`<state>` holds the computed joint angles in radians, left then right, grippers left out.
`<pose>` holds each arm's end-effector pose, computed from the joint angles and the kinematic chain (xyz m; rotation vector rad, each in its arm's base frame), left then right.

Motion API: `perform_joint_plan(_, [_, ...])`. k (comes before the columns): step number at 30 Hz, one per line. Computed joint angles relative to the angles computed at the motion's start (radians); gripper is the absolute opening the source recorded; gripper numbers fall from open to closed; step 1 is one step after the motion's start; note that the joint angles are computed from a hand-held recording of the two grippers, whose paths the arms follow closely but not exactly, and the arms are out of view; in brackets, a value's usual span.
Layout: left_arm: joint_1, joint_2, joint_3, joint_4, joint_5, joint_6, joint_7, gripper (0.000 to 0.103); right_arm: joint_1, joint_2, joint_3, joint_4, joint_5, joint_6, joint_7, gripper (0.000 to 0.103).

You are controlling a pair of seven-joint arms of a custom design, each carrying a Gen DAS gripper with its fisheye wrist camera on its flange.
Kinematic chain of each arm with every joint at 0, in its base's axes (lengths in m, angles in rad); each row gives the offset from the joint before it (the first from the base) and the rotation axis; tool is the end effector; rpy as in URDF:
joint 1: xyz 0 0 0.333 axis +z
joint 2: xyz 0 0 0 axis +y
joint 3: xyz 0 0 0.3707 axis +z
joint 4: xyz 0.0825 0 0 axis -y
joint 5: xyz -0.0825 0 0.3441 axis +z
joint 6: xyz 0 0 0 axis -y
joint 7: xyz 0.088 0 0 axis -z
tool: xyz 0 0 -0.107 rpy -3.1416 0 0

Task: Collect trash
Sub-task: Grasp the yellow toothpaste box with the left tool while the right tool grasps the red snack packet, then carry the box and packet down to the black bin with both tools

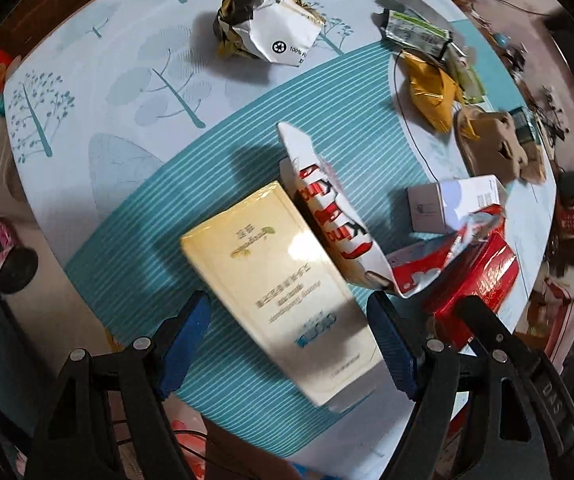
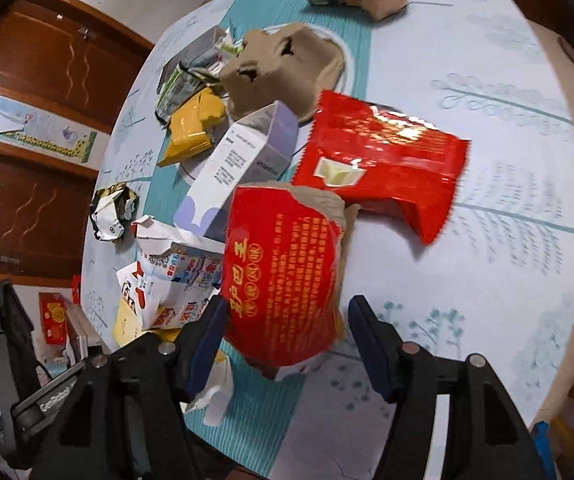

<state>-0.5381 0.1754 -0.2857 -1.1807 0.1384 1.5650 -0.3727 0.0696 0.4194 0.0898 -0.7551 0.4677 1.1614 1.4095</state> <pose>0.4148 -0.3921 0.7549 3.0050 -0.6496 0.3516 0.5788 0.1336 0.7548 -2.3896 1.4167 0.4719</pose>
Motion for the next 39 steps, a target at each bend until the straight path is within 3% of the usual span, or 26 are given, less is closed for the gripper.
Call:
perform_joint_plan(8, [0.004, 0.042, 0.009, 0.008, -0.039, -0.004, -0.007, 0.078, 0.014, 0.034, 0.006, 0.030, -0.015, -0.015, 0.003, 0.063])
perform_joint_plan(10, [-0.013, 0.072, 0.008, 0.063, -0.013, -0.052, 0.007, 0.067, 0.014, 0.046, 0.009, 0.052, -0.017, -0.022, 0.000, 0.064])
perform_joint_plan(14, [-0.032, 0.095, 0.015, 0.100, -0.006, -0.074, 0.041, 0.061, 0.019, 0.054, 0.012, 0.069, -0.027, -0.019, -0.017, 0.064])
perform_joint_plan(18, [-0.044, 0.086, 0.016, 0.098, -0.002, -0.089, 0.056, 0.057, 0.031, 0.004, 0.004, -0.020, -0.048, 0.039, -0.064, 0.061])
perform_joint_plan(21, [-0.051, 0.087, 0.018, 0.122, 0.014, -0.111, 0.079, 0.056, 0.021, -0.009, 0.004, -0.053, -0.016, 0.044, -0.067, 0.045])
perform_joint_plan(32, [-0.103, 0.069, 0.016, 0.216, 0.099, -0.201, 0.200, 0.055, -0.015, -0.129, -0.014, -0.202, 0.087, 0.111, -0.091, 0.042])
perform_joint_plan(36, [-0.062, -0.058, -0.002, 0.071, 0.089, -0.150, 0.277, 0.055, -0.024, -0.203, -0.030, -0.279, 0.121, 0.129, -0.099, 0.042])
perform_joint_plan(39, [-0.052, -0.091, -0.030, 0.061, 0.105, -0.158, 0.338, 0.055, -0.015, -0.275, -0.046, -0.362, 0.130, 0.157, -0.101, 0.042])
